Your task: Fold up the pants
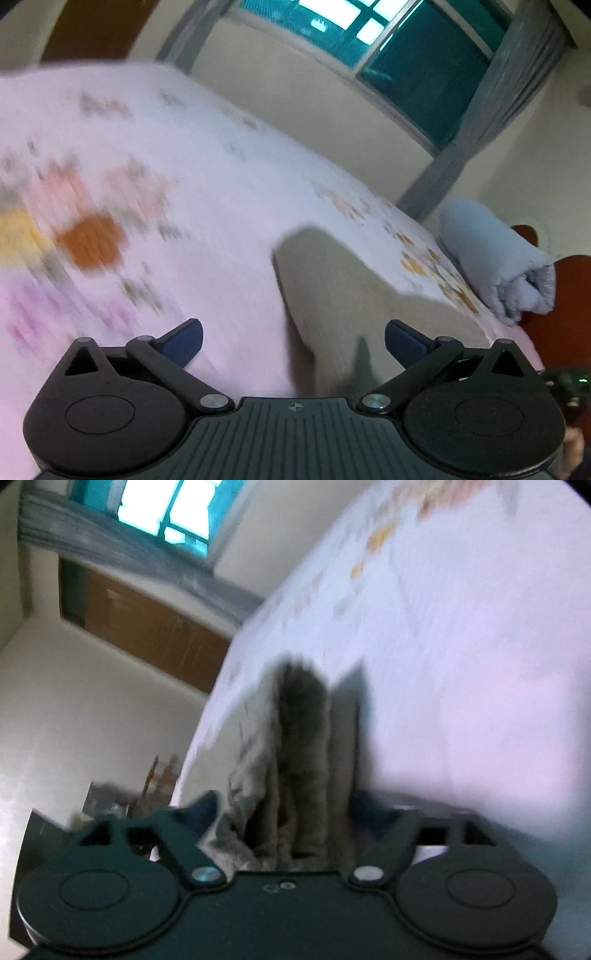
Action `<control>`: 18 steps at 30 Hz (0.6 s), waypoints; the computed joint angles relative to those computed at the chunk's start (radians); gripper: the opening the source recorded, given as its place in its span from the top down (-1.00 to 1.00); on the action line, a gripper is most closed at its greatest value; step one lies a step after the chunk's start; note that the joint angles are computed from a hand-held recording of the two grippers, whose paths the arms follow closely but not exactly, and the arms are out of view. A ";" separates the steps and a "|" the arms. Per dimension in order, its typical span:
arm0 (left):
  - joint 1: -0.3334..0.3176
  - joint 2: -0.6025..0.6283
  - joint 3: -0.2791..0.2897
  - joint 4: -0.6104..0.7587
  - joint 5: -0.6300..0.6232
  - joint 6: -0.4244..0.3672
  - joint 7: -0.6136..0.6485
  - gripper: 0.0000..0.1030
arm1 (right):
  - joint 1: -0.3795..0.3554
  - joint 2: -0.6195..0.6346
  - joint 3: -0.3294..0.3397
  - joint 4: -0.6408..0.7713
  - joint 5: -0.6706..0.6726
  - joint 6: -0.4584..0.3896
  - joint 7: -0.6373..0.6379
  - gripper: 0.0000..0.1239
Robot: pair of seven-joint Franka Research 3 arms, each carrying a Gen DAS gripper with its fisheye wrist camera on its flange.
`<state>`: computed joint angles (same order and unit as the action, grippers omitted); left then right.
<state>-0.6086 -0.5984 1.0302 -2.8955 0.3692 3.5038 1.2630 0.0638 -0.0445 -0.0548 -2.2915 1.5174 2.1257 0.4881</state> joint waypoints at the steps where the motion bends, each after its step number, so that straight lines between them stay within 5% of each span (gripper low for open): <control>1: 0.001 -0.012 -0.003 0.010 -0.008 -0.016 -0.014 -1.00 | -0.006 -0.020 -0.006 -0.016 0.039 0.018 -0.008 -0.55; 4: 0.001 0.013 -0.048 0.036 -0.059 -0.017 -0.043 -1.00 | -0.006 -0.079 -0.013 -0.048 0.112 0.100 -0.017 -0.54; 8: 0.019 0.104 -0.099 0.065 -0.060 -0.032 -0.108 -1.00 | 0.017 -0.091 -0.021 -0.028 0.144 -0.010 -0.074 -0.43; 11: 0.114 0.205 -0.238 0.089 -0.094 -0.079 -0.172 -1.00 | 0.041 -0.038 -0.004 0.030 0.138 -0.058 -0.033 -0.44; 14: 0.117 0.283 -0.248 0.095 -0.072 -0.073 -0.207 -1.00 | 0.056 0.034 0.025 0.081 0.097 0.004 0.043 -0.42; 15: 0.158 0.308 -0.296 0.096 -0.075 -0.059 -0.206 -1.00 | 0.054 0.049 0.028 0.082 0.106 0.015 0.055 -0.41; 18: 0.204 0.323 -0.346 0.112 -0.048 -0.082 -0.221 -1.00 | 0.029 0.082 0.025 0.078 0.182 -0.036 0.064 -0.35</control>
